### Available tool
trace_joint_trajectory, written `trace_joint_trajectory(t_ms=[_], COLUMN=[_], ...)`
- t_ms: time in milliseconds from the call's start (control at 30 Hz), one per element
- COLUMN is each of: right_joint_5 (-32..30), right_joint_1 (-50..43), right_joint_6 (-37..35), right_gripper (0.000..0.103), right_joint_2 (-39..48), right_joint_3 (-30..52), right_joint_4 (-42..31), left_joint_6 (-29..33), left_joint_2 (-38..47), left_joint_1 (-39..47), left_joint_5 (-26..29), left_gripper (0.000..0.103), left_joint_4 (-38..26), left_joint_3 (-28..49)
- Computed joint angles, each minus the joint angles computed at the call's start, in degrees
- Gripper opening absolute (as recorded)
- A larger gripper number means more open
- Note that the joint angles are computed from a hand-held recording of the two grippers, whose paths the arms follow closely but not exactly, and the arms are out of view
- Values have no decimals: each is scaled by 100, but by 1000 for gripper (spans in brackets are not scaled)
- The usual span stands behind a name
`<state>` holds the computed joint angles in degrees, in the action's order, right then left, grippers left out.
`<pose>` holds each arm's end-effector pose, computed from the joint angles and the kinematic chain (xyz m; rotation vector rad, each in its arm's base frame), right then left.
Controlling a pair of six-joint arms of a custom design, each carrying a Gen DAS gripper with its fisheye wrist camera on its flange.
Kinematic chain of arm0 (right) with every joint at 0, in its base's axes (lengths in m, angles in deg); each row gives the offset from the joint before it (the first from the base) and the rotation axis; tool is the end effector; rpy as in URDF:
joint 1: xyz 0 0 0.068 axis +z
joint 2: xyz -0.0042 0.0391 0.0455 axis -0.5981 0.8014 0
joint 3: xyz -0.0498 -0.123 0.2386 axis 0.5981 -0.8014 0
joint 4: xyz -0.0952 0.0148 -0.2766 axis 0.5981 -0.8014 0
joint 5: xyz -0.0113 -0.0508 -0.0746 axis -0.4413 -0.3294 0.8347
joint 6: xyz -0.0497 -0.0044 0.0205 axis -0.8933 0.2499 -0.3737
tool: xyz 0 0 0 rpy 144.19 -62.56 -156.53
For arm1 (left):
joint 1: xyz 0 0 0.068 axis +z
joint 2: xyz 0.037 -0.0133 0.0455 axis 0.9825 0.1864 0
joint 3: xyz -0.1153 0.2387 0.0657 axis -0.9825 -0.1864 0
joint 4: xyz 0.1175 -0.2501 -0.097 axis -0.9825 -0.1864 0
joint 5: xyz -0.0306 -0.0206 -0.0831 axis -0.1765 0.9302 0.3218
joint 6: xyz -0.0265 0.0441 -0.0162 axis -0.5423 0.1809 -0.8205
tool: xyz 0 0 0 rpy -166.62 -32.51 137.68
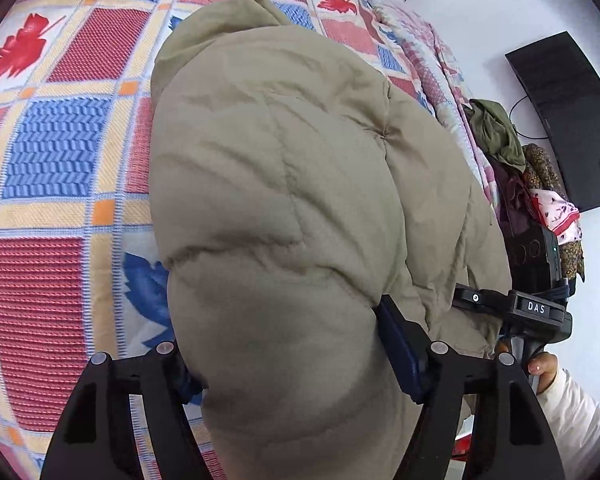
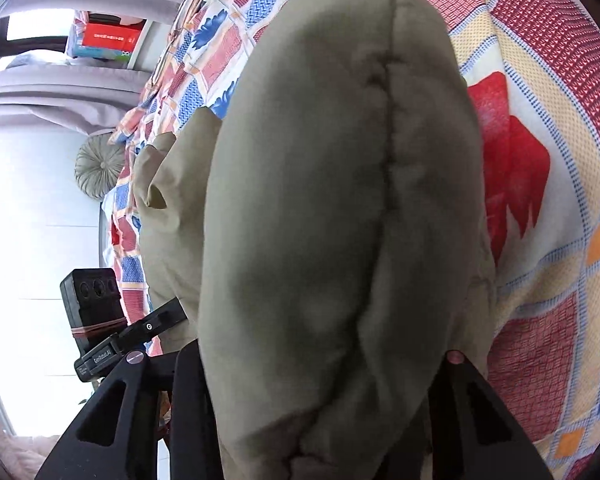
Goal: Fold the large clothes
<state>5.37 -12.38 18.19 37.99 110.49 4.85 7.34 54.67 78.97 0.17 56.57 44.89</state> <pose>0.3151 0.1687 0.1299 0.1318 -2.8877 -1.2241 0.2219 -0.0190 0.1268 -0.4760 2.6345 -0.8615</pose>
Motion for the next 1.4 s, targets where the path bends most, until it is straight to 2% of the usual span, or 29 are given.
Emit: trace_joint_trajectory(t_ms=[300, 467, 567, 767, 900, 1000, 1067, 1200, 1300, 1400], right_joint_5=[-138, -206, -149, -34, 131, 217, 338, 643, 685, 641], right_joint_1=[814, 1085, 1272, 1589, 1785, 1768, 1805, 1927, 1912, 1840], right_joint_6=[770, 871, 860, 770, 596, 361, 233, 366, 636, 967], right_gripper=[39, 39, 39, 39, 39, 39, 39, 41, 49, 52], right_joint_2=[-66, 264, 655, 1736, 2582, 2972, 3122, 3888, 4077, 3934], right_joint_3=[118, 729, 1384, 3033, 4254, 4713, 4746, 5626, 5587, 4969], right_joint_4=[785, 815, 660, 231, -129, -290, -411, -766, -541, -6], left_joint_6=[1574, 2691, 3110, 3482, 3468, 3379, 3352, 3439, 3481, 3484], left_joint_2=[-908, -614, -231, 851, 1693, 2143, 2469, 2845, 2895, 2795], left_joint_1=[1714, 2827, 3315, 4099, 4349, 4337, 4287, 4365, 4340, 4259], left_joint_5=[258, 557, 646, 731, 617, 271, 43, -57, -156, -291], left_gripper=[74, 74, 74, 74, 74, 74, 74, 80, 84, 84], left_joint_4=[-1741, -2310, -2417, -2052, -1486, -922, -614, -100, 194, 191], left_joint_3=[290, 861, 1239, 1898, 2241, 2215, 2171, 2007, 1856, 1788])
